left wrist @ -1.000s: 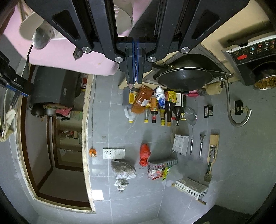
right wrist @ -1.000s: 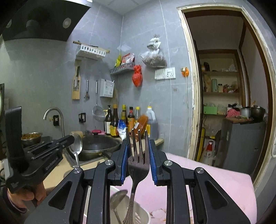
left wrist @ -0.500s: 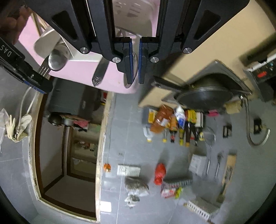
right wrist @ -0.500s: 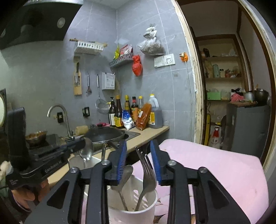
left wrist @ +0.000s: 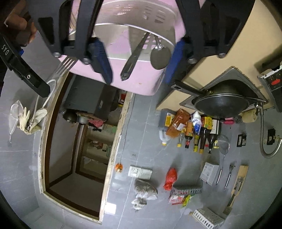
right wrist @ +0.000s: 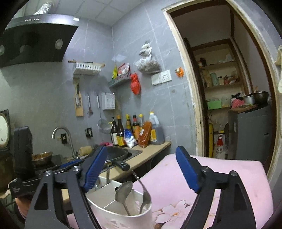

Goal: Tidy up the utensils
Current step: 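Withdraw both open tools from the caddy back over the loose utensils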

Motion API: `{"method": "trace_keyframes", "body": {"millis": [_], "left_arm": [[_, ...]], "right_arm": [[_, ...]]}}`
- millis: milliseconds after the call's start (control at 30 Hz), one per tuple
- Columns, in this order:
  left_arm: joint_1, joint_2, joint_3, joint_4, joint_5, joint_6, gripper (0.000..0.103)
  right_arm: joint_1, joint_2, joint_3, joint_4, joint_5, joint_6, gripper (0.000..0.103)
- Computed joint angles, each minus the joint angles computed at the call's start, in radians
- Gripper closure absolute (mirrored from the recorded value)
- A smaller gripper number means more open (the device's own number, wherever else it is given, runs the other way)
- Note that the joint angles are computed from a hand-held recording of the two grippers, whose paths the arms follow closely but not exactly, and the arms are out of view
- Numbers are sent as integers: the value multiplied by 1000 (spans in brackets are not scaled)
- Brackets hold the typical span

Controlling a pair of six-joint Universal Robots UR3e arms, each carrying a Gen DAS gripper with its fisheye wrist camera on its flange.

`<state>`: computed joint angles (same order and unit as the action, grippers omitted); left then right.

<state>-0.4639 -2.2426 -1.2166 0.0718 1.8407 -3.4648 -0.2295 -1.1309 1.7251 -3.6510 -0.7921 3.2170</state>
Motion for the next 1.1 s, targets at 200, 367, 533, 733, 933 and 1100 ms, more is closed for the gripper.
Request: {"method": "trace_keyframes", "body": {"millis": [200, 367, 533, 733, 933, 1100], "left_arm": [[-44, 5, 14, 7, 39, 18, 19], [-108, -38, 60, 49, 115, 59, 8], [-172, -87, 111, 64, 148, 105, 6], [-231, -143, 171, 21, 128, 102, 6], [-257, -193, 256, -100, 59, 80, 6], [-264, -226, 344, -259, 11, 57, 6]], "right_arm": [[-83, -72, 145, -135, 6, 20, 0], [-173, -148, 273, -196, 30, -2, 0], [-285, -234, 406, -231, 82, -43, 0], [-447, -336, 559, -255, 180, -104, 0], [-597, -407, 677, -182, 270, -219, 0], [-653, -501, 739, 69, 266, -429, 0]]}}
